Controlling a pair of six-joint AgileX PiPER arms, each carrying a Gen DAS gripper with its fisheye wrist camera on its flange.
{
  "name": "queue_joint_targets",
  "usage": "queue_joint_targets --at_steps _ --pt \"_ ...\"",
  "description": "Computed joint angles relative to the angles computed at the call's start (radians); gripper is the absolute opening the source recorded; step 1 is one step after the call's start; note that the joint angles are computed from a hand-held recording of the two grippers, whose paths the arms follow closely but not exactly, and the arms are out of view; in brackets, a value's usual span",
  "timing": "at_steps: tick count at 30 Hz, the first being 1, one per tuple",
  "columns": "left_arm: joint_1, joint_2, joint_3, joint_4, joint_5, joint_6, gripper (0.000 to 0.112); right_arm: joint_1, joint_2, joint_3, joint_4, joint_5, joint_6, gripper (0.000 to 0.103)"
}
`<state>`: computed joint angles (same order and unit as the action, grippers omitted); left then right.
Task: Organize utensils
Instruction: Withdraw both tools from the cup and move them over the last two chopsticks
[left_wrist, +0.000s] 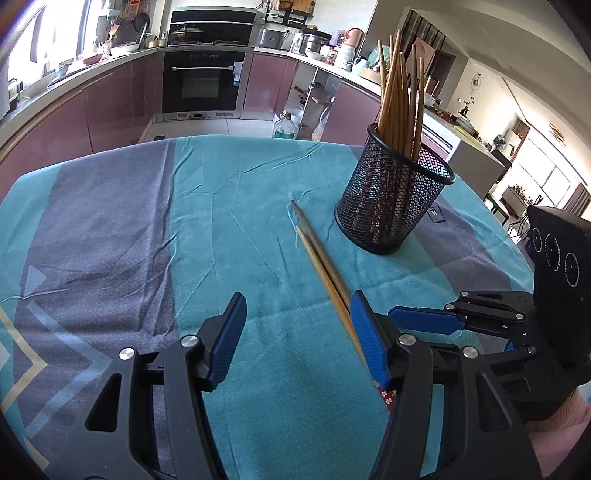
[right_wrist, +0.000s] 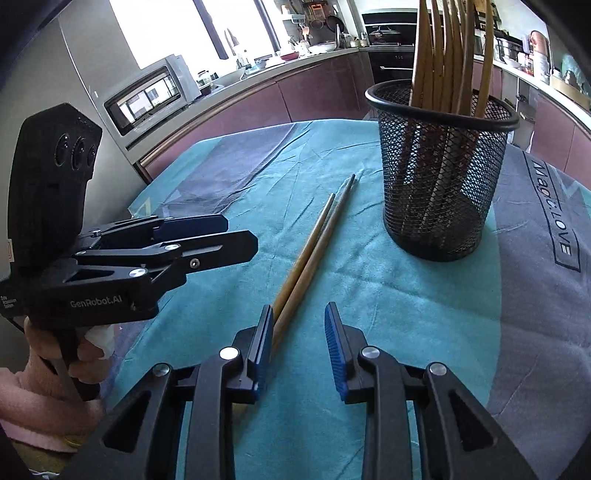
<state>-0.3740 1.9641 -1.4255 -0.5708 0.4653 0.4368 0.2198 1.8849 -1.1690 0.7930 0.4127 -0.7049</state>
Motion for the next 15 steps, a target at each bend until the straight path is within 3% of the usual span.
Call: queue_joint_targets --at_steps 15 --pt "-0.028 0.031 -0.026 0.056 0.011 -0.029 0.057 -0.010 -0.009 0.012 -0.047 0.007 0.044 0.023"
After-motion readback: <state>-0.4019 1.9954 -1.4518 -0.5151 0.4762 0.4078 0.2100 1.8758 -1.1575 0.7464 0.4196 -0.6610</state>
